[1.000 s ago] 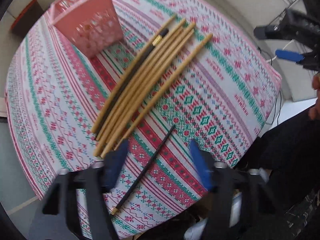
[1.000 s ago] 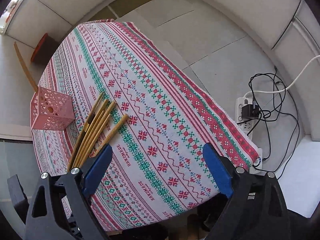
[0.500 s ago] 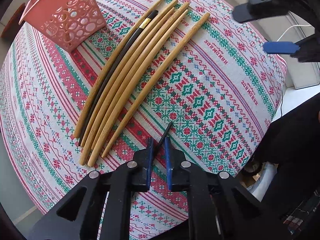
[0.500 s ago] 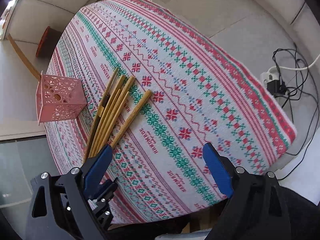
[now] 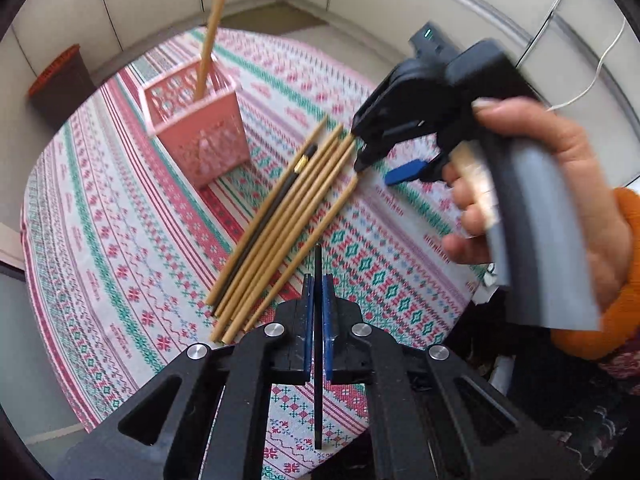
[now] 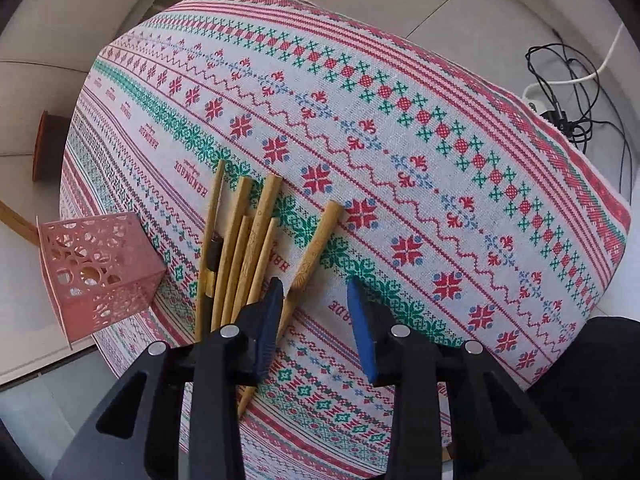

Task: Organize utensils
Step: 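Carry the chopstick with the right tool over the pink holder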

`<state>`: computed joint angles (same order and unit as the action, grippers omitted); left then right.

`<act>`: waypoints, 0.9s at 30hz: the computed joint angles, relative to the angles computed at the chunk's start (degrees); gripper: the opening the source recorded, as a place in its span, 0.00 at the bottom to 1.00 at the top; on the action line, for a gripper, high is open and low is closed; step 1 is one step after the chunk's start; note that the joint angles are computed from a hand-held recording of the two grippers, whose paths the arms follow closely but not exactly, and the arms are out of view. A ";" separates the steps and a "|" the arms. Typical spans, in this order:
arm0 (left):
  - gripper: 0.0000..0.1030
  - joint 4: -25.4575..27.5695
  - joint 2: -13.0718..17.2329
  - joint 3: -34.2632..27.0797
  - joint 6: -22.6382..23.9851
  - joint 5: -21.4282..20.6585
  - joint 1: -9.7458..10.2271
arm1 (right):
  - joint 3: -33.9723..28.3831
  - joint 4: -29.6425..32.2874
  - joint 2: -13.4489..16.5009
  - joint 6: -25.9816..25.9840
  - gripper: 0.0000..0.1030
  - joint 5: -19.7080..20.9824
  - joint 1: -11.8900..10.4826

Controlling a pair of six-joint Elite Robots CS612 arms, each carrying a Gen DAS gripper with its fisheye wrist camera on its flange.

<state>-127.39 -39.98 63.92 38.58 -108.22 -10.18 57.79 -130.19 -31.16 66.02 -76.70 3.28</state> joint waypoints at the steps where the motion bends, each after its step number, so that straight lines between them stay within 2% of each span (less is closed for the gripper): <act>1: 0.03 -0.65 -0.22 0.04 -0.28 -0.77 0.25 | -0.61 0.67 0.26 0.57 0.34 -0.07 -0.01; 3: 0.03 -1.95 -0.45 0.11 -1.25 -1.72 0.62 | -2.10 2.22 0.87 1.25 0.35 -0.57 0.04; 5: 0.03 -3.48 -0.96 0.77 -2.88 -1.82 0.10 | -4.19 4.90 1.65 1.59 0.32 -2.16 0.32; 6: 0.03 -3.97 -1.02 0.78 -3.41 -1.90 0.12 | -5.19 6.21 2.02 2.04 0.26 -3.02 0.46; 7: 0.03 -4.64 -1.72 1.75 -3.61 -2.02 0.22 | -5.99 6.94 2.37 2.29 0.12 -4.25 0.61; 10: 0.03 -6.42 -2.46 2.58 -4.76 -2.59 0.29 | -3.59 2.40 1.69 4.97 0.08 -3.22 0.20; 14: 0.03 -10.03 -3.06 3.03 -7.58 -5.46 1.20 | 2.34 -5.92 -0.93 3.89 0.08 -3.19 -0.22; 18: 0.03 -15.15 -3.53 3.60 -11.49 -8.95 2.20 | 8.17 -13.28 -5.10 -2.46 0.08 -7.01 0.31; 22: 0.03 -22.85 -4.45 4.61 -18.10 -11.79 3.10 | 13.88 -23.91 -9.76 -11.10 0.08 -11.47 1.34; 25: 0.03 -27.70 -4.55 4.36 -22.80 -13.23 3.60 | 17.04 -29.96 -12.83 -16.40 0.08 -15.93 2.41; 27: 0.03 -29.98 -4.41 3.87 -25.52 -13.11 3.74 | 18.66 -33.95 -14.51 -18.58 0.08 -17.17 2.61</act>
